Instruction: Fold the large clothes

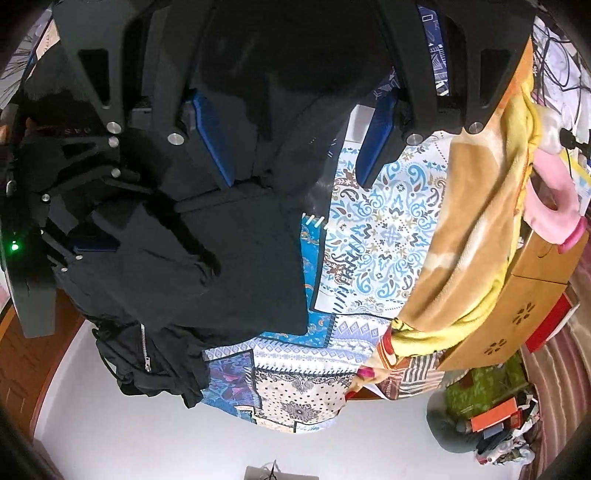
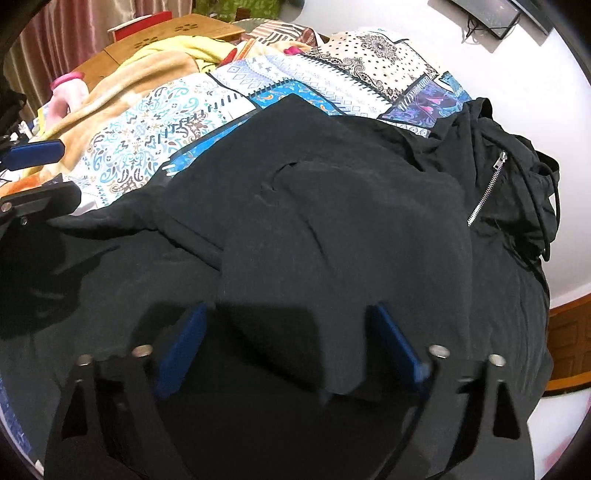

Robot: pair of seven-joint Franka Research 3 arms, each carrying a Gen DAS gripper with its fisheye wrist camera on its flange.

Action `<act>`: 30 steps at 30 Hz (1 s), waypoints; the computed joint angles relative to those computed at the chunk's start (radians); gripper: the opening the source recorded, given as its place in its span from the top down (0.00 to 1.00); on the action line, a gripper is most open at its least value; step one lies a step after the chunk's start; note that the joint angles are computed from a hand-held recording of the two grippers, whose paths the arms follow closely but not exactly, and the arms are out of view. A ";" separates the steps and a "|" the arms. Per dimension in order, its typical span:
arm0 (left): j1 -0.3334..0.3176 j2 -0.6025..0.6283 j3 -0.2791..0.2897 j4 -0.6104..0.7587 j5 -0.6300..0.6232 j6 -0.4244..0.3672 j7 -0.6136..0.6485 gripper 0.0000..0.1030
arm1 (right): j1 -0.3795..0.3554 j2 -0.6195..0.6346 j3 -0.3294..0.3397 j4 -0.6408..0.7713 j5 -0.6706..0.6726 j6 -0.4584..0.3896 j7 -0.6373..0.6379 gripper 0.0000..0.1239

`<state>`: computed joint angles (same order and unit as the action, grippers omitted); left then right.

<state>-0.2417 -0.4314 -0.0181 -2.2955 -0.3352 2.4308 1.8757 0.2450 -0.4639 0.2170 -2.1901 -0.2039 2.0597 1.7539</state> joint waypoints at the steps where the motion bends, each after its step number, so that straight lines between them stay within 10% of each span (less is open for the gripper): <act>1: -0.002 0.002 0.001 0.002 -0.003 0.000 0.002 0.35 | 0.000 0.000 -0.001 -0.002 -0.001 0.001 0.000 0.39; 10: -0.006 0.011 -0.008 0.012 -0.006 0.000 0.011 0.35 | -0.006 -0.042 0.001 -0.038 -0.002 0.068 0.013 0.76; 30: -0.044 0.005 -0.040 0.037 0.029 0.043 -0.015 0.35 | -0.254 -0.369 -0.084 -0.130 0.172 0.328 0.240 0.86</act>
<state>-0.2855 -0.4266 -0.0578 -2.2588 -0.3059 2.4736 1.8604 -0.0086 -0.8329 0.1334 -2.3199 -0.0321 2.3879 1.9937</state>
